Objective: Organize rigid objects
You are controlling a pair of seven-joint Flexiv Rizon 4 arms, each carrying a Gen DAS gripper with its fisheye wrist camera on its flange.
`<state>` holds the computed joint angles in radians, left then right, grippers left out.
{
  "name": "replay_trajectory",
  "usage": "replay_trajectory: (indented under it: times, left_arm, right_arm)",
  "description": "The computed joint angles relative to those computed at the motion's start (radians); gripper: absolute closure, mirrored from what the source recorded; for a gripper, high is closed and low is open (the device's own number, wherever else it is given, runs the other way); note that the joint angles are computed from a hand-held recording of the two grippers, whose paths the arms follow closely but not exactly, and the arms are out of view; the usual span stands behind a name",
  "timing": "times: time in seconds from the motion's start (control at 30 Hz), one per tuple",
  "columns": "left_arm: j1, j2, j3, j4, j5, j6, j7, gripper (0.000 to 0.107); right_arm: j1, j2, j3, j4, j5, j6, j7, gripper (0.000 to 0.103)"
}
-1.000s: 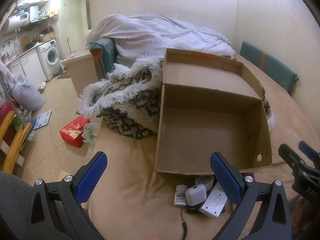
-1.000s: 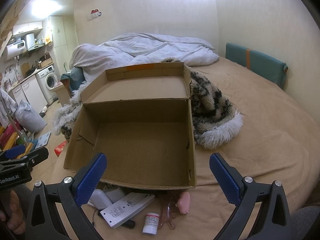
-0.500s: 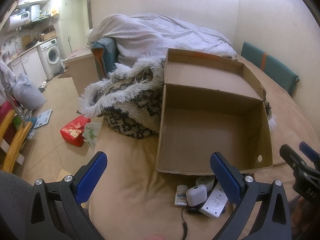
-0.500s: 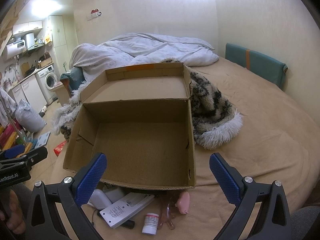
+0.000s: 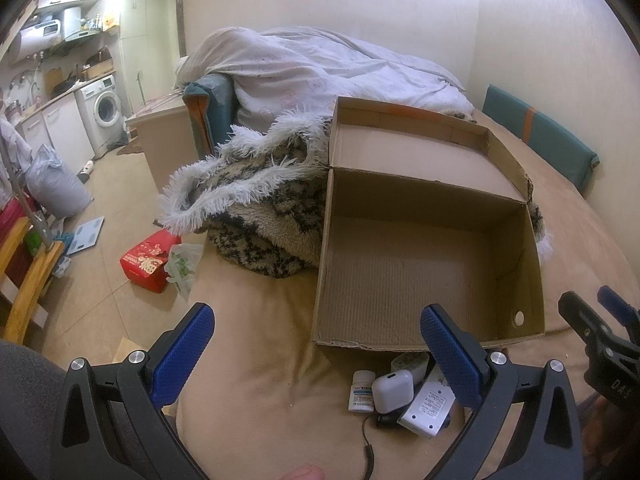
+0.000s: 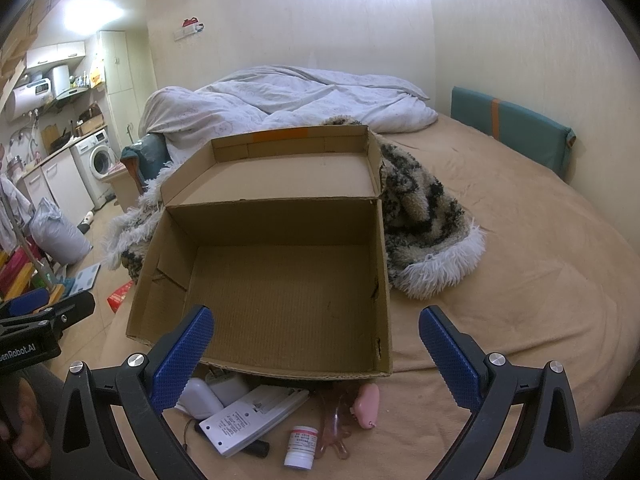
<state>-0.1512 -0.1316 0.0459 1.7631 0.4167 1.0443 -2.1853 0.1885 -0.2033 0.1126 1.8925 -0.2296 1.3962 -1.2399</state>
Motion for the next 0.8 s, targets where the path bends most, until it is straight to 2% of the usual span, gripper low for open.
replay_trajectory:
  times: [0.53, 0.67, 0.8]
  left_arm:
    - [0.001, -0.001, 0.001, 0.000, 0.003, -0.006, -0.011, 0.004]
    - [0.006, -0.003, 0.002, -0.002, -0.010, -0.023, -0.013, 0.004]
    - [0.009, 0.001, 0.004, -0.001, -0.013, -0.043, -0.024, 0.004]
  right_arm:
    - [0.005, 0.002, -0.002, 0.006, -0.009, 0.003, 0.014, 0.000]
    - [-0.009, -0.001, 0.016, -0.008, 0.027, -0.015, -0.014, 0.000]
    - [-0.032, -0.007, 0.048, -0.038, 0.107, -0.088, -0.090, 0.000]
